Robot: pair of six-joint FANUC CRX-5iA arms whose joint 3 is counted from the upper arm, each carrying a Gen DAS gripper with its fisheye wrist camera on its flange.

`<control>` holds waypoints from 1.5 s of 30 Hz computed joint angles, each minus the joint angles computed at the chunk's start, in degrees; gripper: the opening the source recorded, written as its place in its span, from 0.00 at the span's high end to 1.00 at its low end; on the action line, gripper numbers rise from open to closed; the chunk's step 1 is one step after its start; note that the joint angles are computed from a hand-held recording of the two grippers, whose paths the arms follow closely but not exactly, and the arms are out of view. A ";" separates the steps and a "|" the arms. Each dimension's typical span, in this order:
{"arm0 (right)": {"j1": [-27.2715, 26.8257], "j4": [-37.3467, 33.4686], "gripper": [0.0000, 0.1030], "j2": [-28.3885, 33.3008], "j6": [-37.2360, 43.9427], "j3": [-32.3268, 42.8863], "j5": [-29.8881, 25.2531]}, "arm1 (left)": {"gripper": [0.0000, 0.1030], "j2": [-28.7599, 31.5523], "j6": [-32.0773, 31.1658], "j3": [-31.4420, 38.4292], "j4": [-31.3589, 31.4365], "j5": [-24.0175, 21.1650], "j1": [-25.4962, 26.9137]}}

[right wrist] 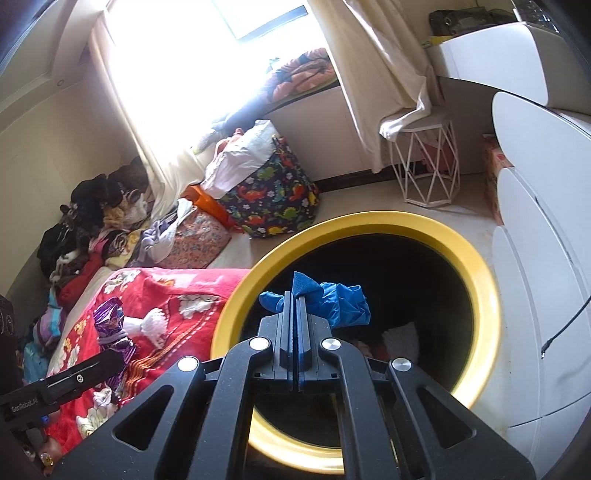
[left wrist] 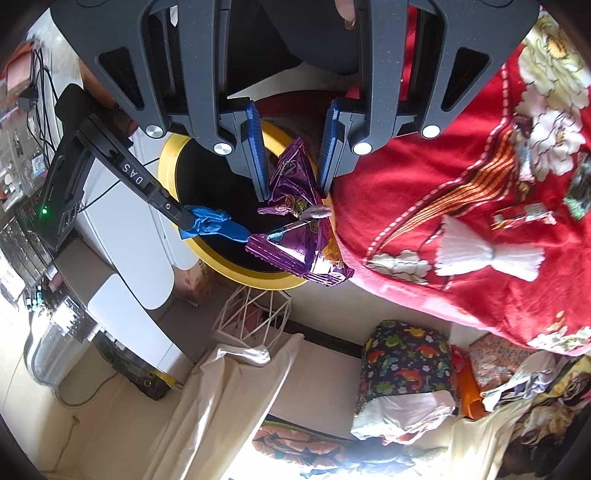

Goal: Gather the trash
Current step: 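Carry the purple wrapper and blue cloth in both grippers toward the bin, then open both grippers to drop the wrapper and cloth into the bin, then move both open grippers from the bin back to the bedspread trash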

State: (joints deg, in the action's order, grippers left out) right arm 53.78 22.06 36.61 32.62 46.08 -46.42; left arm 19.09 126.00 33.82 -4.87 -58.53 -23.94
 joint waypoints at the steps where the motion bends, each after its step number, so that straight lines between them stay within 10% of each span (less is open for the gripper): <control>1: -0.14 0.10 0.98 -0.06 -0.27 -0.17 -0.20 | 0.80 0.70 -0.26 0.81 0.30 -0.22 -0.02; 12: -1.43 0.10 0.98 -2.34 -3.26 -4.79 0.79 | 0.80 10.31 -4.88 13.52 3.03 -5.52 -0.39; 17: -1.32 3.10 0.63 -3.98 -6.64 -8.28 2.67 | 0.44 12.53 -4.85 16.90 2.55 -6.85 -0.41; 25: -0.98 5.47 0.48 -4.16 -8.49 -9.34 3.15 | 0.11 9.94 -0.85 14.30 -3.04 -6.75 -1.66; 45: 1.96 7.70 0.26 -0.62 -3.02 -2.47 -0.07 | 0.11 -1.75 11.70 3.21 -18.44 -6.35 -2.93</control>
State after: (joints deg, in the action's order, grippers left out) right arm 55.73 29.76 35.98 29.60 43.61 -46.49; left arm 17.34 137.70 37.03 -23.30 -64.89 -26.87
